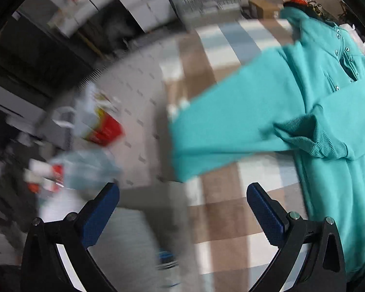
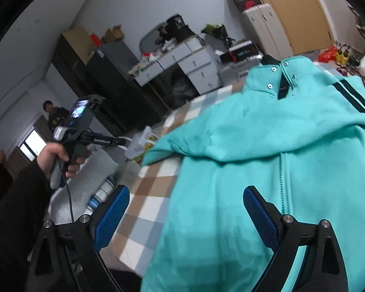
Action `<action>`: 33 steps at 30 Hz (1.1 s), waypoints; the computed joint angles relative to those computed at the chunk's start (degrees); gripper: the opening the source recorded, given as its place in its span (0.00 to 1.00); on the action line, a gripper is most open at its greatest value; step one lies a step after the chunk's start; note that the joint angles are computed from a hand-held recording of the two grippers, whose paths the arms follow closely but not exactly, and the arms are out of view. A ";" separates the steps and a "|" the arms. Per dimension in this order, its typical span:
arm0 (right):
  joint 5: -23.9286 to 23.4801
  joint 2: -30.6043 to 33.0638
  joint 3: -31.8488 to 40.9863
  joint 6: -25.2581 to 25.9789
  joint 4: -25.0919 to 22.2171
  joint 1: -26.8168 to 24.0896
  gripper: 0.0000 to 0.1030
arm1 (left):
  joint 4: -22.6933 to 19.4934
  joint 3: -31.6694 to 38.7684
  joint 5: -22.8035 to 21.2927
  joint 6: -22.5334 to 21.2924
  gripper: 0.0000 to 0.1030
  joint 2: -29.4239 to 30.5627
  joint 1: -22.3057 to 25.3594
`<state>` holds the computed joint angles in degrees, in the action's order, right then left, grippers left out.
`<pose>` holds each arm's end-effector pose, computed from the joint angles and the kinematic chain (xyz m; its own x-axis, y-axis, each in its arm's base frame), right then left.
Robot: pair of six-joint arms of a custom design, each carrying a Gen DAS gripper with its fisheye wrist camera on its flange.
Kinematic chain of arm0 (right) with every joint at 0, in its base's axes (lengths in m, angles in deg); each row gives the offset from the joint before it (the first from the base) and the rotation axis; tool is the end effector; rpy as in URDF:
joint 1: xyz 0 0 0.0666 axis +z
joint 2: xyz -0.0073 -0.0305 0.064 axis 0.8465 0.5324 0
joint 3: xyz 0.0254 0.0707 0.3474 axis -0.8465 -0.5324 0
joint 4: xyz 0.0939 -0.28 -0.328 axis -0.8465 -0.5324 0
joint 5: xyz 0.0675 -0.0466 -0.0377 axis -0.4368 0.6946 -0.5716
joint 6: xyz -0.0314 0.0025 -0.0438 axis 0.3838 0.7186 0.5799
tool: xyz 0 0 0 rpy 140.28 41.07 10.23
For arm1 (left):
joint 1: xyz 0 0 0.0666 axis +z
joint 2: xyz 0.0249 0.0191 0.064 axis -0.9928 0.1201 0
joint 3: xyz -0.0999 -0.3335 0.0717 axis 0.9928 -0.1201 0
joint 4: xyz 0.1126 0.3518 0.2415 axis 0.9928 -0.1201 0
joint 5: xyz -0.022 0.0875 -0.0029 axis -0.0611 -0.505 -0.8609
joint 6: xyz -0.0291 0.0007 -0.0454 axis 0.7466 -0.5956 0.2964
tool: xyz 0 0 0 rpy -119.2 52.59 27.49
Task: Fold large clothes
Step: 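Grasp the other sleeve cuff with the left tool, then lift the held sleeve up off the bed with the left tool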
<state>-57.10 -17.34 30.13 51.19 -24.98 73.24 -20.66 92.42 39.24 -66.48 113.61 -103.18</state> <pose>0.3852 0.1133 0.3793 -0.6661 0.3314 -0.6682 -0.1061 0.8447 0.5246 0.6447 -0.2262 0.4070 -0.8567 0.4402 -0.2689 0.3661 0.8861 0.2842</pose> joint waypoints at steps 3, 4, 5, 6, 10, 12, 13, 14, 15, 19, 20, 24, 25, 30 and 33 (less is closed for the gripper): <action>-2.56 -2.31 -1.99 -0.39 0.99 -1.50 0.93 | 0.37 -0.96 2.46 -0.47 0.99 2.34 0.25; -3.57 -4.12 -3.27 -0.63 0.95 -1.97 0.93 | 1.48 -2.14 2.67 -1.52 0.99 2.42 0.34; -4.43 -4.46 -3.43 -1.04 1.27 -2.14 0.93 | 1.55 -1.62 3.03 -2.61 0.99 3.11 0.29; -4.84 -4.85 -3.58 -1.26 1.50 -2.15 0.93 | 2.92 -2.72 3.08 -4.08 0.99 2.78 0.35; -5.93 -5.99 -4.19 -0.55 2.28 -2.61 0.93 | 6.78 -6.61 4.85 -9.88 0.96 1.66 0.55; -6.53 -5.38 -4.04 -0.46 2.80 -2.62 0.93 | 5.54 -4.87 4.36 -11.67 0.80 2.95 0.46; -6.95 -5.19 -3.89 -0.42 2.82 -2.58 0.93 | 5.54 -4.42 3.43 -12.79 0.61 3.72 0.22; -7.21 -5.03 -3.84 -0.37 2.91 -2.54 0.93 | 4.62 -3.06 2.07 -13.48 0.53 4.84 0.10; -7.42 -4.93 -3.78 -0.23 3.02 -2.41 0.93 | 3.57 -1.51 2.15 -13.20 0.48 5.53 0.22; -6.90 -4.58 -3.54 1.16 2.76 -1.49 0.93 | -3.27 7.22 7.47 -9.38 0.22 9.97 2.28; -6.57 -4.51 -3.41 1.78 2.34 -1.16 0.93 | -3.02 7.17 7.86 -8.91 0.13 9.64 2.32; -6.66 -4.27 -3.24 2.32 2.18 -0.79 0.93 | 0.03 6.35 7.60 -7.89 0.09 7.50 1.45; -6.79 -4.27 -3.27 2.28 2.30 -0.79 0.93 | 0.78 7.04 8.21 -6.25 0.08 7.11 1.39; -6.39 -4.27 -3.46 2.17 2.69 -0.60 0.93 | 7.15 7.20 13.15 -1.35 0.06 3.84 -0.50; -6.15 -4.07 -3.41 1.72 2.77 -0.64 0.93 | 10.78 6.10 18.42 -0.76 0.06 1.45 -3.04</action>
